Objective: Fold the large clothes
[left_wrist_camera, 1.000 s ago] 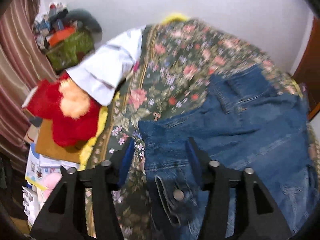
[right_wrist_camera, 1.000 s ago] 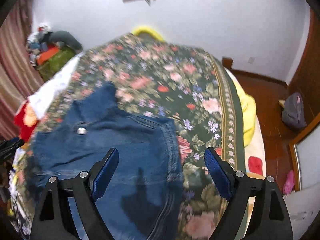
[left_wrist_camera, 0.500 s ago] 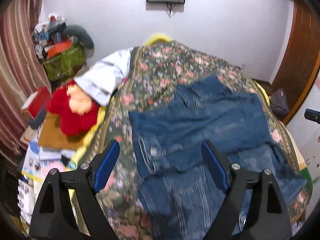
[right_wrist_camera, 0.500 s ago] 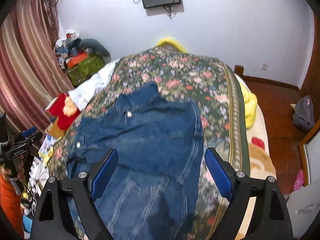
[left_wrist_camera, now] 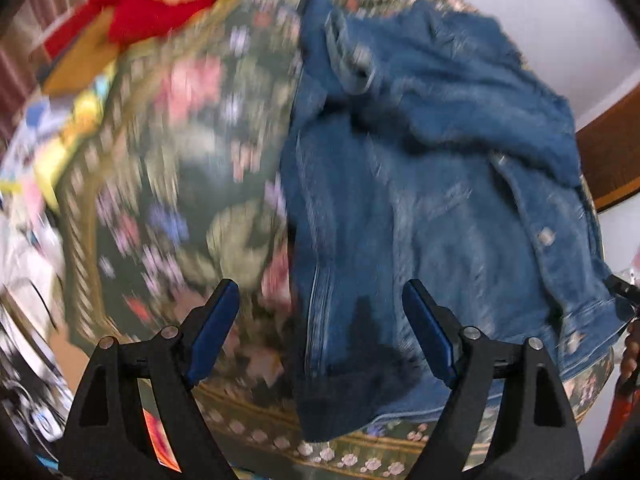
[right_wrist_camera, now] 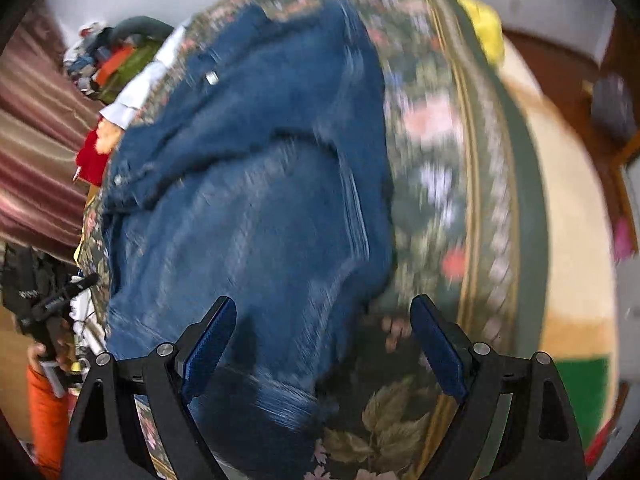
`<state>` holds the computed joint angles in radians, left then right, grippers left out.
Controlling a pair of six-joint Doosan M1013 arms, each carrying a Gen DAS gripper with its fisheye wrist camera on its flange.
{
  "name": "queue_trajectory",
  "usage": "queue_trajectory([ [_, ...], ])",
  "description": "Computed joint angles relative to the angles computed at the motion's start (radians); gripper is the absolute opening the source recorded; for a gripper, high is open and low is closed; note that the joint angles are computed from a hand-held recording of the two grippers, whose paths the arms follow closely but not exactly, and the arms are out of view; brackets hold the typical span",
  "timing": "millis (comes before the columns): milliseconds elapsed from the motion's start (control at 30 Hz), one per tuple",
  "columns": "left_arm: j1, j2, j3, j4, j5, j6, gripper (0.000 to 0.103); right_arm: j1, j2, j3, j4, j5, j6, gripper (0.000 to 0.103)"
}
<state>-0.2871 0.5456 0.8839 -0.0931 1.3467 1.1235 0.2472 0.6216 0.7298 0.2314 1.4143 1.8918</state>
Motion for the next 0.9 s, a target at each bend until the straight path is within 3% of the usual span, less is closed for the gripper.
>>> queue_trajectory([
  [200,0.000,-0.030,0.098,-0.056,-0.041,-0.007,0.083,-0.003,-0.054,0.107,0.055,-0.095,-0.009,0.087],
  [333,0.009,-0.046,0.151,-0.121,-0.082,-0.044,0.082,-0.005,-0.070,0.131,0.110,-0.126,-0.047,0.067],
  [400,0.012,-0.056,0.173,-0.150,-0.110,-0.033,0.071,-0.001,-0.069,0.124,0.123,-0.129,-0.055,0.051],
  [500,0.023,-0.068,0.202,-0.242,-0.153,-0.001,0.050,0.009,-0.065,0.112,0.111,-0.135,-0.057,0.041],
  [567,0.017,-0.077,0.212,-0.232,-0.160,-0.006,0.048,0.019,-0.062,0.103,0.077,-0.143,-0.060,0.037],
  [633,0.005,-0.081,0.209,-0.199,-0.160,0.007,0.037,0.028,-0.067,0.106,0.047,-0.169,-0.069,0.034],
  [667,-0.005,-0.083,0.203,-0.170,-0.159,0.015,0.025,0.031,-0.067,0.104,0.035,-0.176,-0.071,0.030],
  [900,-0.044,-0.094,0.142,-0.099,-0.244,0.086,0.020,0.040,-0.070,0.086,-0.013,-0.258,-0.079,0.021],
])
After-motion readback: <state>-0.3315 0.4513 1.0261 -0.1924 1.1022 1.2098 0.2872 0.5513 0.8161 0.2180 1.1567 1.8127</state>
